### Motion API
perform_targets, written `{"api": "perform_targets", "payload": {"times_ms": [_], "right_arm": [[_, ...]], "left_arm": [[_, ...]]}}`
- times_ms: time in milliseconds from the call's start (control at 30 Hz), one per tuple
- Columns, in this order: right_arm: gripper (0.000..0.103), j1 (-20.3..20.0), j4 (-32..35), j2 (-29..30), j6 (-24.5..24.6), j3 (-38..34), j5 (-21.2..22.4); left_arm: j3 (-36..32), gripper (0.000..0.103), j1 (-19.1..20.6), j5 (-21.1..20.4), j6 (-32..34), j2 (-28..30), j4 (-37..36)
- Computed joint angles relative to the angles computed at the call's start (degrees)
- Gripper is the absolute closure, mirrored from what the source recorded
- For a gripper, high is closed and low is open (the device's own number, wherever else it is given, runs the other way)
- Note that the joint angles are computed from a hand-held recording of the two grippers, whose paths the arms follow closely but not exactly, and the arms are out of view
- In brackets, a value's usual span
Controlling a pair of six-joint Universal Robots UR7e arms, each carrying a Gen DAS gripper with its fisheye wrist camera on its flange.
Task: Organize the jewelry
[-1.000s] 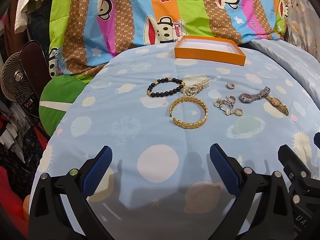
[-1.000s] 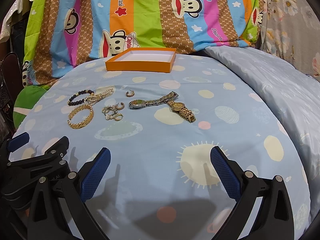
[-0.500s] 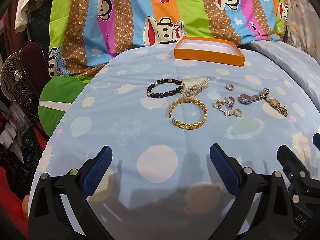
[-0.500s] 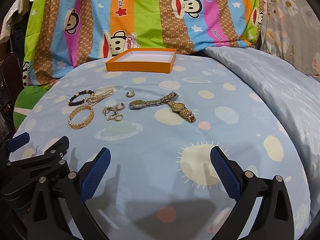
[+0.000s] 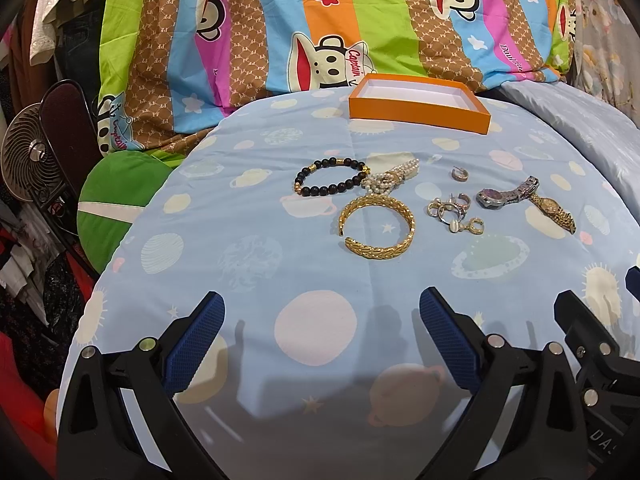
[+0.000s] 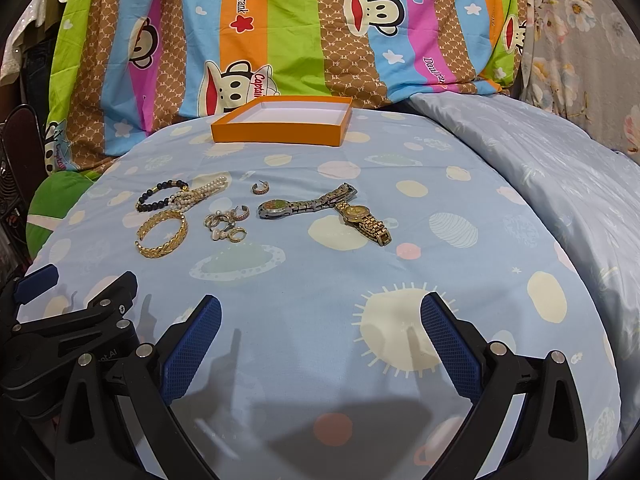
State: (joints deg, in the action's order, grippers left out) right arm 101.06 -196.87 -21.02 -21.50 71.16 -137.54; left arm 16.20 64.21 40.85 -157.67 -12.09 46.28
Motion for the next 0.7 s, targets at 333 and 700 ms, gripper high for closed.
{"api": "perform_targets", "payload": {"times_ms": [333, 700], "right_arm": [[0.005, 0.0, 0.1, 0.0, 0.1, 0.0, 0.0], [0.005, -0.1, 0.1, 0.0, 0.1, -0.1, 0.1]], "left_arm": [[0.2, 0.007, 0.0, 0.1, 0.0, -0.1, -0.1], [0.2, 0.007, 0.0, 0.1, 0.0, -0.1, -0.1]]}}
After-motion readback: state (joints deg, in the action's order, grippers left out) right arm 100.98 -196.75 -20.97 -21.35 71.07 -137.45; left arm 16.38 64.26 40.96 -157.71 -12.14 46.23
